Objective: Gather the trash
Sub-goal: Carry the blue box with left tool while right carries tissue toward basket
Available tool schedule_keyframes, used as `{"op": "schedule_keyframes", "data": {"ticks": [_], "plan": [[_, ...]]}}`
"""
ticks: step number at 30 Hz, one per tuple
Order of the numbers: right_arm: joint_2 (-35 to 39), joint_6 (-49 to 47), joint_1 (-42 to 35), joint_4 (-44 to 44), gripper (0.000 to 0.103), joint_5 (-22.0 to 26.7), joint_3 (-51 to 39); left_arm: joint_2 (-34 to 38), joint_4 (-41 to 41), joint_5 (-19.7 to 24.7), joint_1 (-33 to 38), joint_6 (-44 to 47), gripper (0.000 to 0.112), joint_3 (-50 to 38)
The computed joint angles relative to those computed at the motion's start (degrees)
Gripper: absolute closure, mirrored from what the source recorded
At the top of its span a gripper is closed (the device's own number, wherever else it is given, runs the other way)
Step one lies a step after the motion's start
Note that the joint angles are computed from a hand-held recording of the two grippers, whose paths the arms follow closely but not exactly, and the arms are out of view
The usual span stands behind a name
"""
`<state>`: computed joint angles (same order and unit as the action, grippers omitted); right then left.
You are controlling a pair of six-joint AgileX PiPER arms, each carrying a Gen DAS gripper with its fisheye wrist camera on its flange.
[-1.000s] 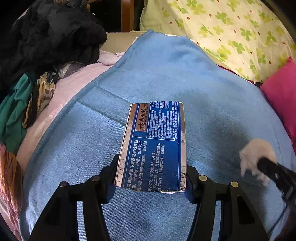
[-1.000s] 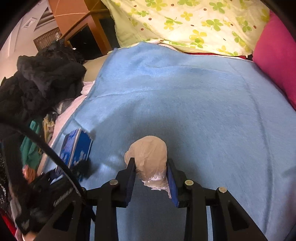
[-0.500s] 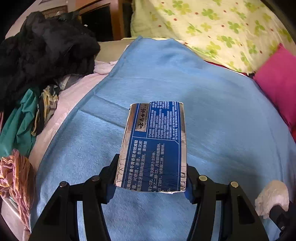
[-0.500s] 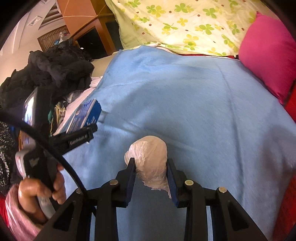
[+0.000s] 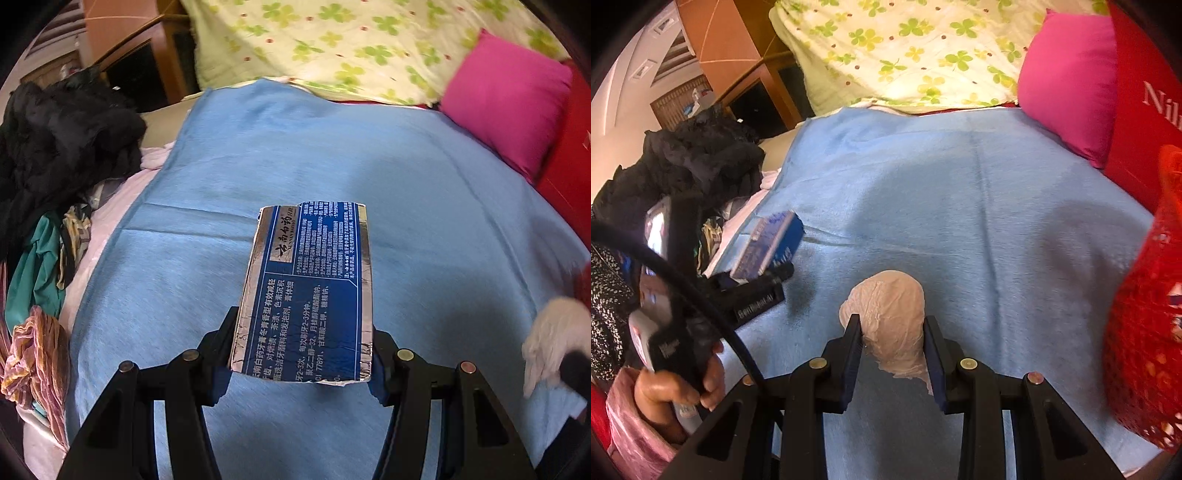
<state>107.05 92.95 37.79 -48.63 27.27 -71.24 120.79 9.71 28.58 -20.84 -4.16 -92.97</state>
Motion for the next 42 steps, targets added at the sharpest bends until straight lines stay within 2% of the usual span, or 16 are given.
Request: {"op": "schedule_keyframes", "data": {"ticks": [7, 15, 25, 31, 36, 42], "plan": [[-6.0, 8.2, 2.6, -6.8, 0.069, 2.6, 5.8, -6.3, 4.0, -4.1, -4.4, -3.7, 0.052, 10.9], [-12.6, 15.4, 5.3, -12.0, 0.069, 5.3, 11.9, -12.8, 6.2, -8.8, -4.3, -5.8, 0.052, 21.7], [-18.8, 21.5, 10.7, -16.5, 0.069, 10.7, 16.0, -22.9, 10.8, -10.0, -6.1, -9.1, 0.052, 30.1], [-22.9, 23.4, 16.2, -17.6, 0.069, 17.4, 17.2, -32.0, 18.1, -9.0, -8.8, -16.0, 0.052, 32.7], [-26.0, 23.8, 21.4, -18.5, 0.069, 24.6, 16.8, -38.3, 19.7, -8.5, -10.3, -17.1, 0.052, 34.1], [-27.2, 23.3, 26.5, -19.6, 0.069, 31.9, 14.9, -42.1, 20.7, -8.4, -11.0, -17.4, 0.052, 34.4]]}}
